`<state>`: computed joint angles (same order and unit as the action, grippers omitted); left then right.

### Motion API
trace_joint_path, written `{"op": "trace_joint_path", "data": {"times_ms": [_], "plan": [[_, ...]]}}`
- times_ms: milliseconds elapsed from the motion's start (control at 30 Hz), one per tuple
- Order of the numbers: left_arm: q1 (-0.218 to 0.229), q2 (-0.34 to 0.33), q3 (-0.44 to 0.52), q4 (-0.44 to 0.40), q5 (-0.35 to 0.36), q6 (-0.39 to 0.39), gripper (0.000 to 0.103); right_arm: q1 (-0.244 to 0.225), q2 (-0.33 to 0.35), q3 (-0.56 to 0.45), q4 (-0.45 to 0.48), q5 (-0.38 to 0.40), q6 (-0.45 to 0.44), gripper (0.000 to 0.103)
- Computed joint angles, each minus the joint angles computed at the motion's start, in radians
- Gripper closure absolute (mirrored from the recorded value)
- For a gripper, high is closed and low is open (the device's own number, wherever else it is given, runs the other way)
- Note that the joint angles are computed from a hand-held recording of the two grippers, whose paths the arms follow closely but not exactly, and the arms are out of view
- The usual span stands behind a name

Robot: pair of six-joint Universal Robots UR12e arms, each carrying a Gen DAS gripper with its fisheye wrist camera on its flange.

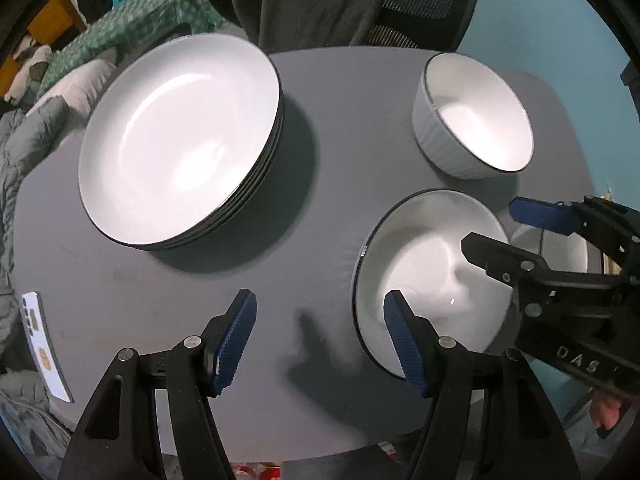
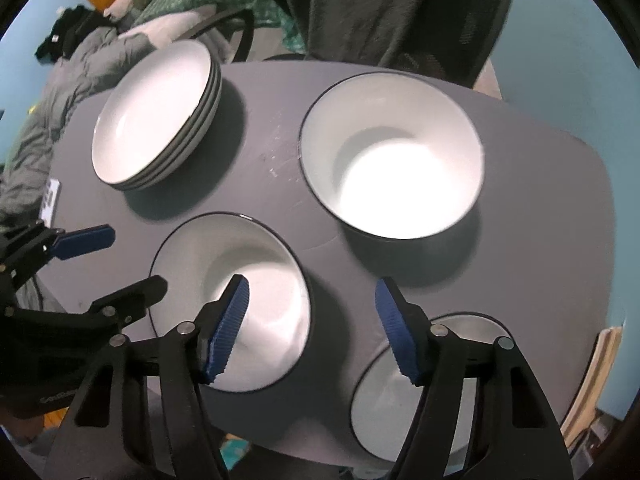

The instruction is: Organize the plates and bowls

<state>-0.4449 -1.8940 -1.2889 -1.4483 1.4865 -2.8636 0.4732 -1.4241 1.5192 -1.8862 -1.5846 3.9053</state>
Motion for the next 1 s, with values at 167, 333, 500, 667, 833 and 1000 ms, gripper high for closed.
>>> {"op": "trace_joint_path", "data": {"times_ms": [167, 333, 500, 667, 833, 1000], "plan": [[-0.001, -0.014, 0.007, -0.024, 0.000, 0.013, 0.049, -0.001, 0.023, -0.018, 0.022, 0.015, -0.012, 0.059], [0.004, -0.031, 0.032, -0.084, -0.046, 0.032, 0.063, 0.002, 0.039, -0.039, 0.060, -0.002, 0.021, 0.075], [0.004, -0.044, 0.050, -0.124, -0.070, 0.053, 0.073, -0.013, 0.028, -0.024, 0.079, 0.020, 0.082, 0.085], [0.003, -0.062, 0.076, -0.178, -0.057, 0.071, 0.088, -0.035, -0.003, 0.020, 0.033, 0.097, 0.188, 0.087], [0.014, -0.068, 0.087, -0.194, -0.045, 0.076, 0.088, -0.033, -0.022, 0.059, -0.024, 0.155, 0.254, 0.092], [0.023, -0.064, 0.092, -0.207, -0.049, 0.089, 0.088, -0.025, -0.021, 0.066, -0.056, 0.177, 0.236, 0.092]]}}
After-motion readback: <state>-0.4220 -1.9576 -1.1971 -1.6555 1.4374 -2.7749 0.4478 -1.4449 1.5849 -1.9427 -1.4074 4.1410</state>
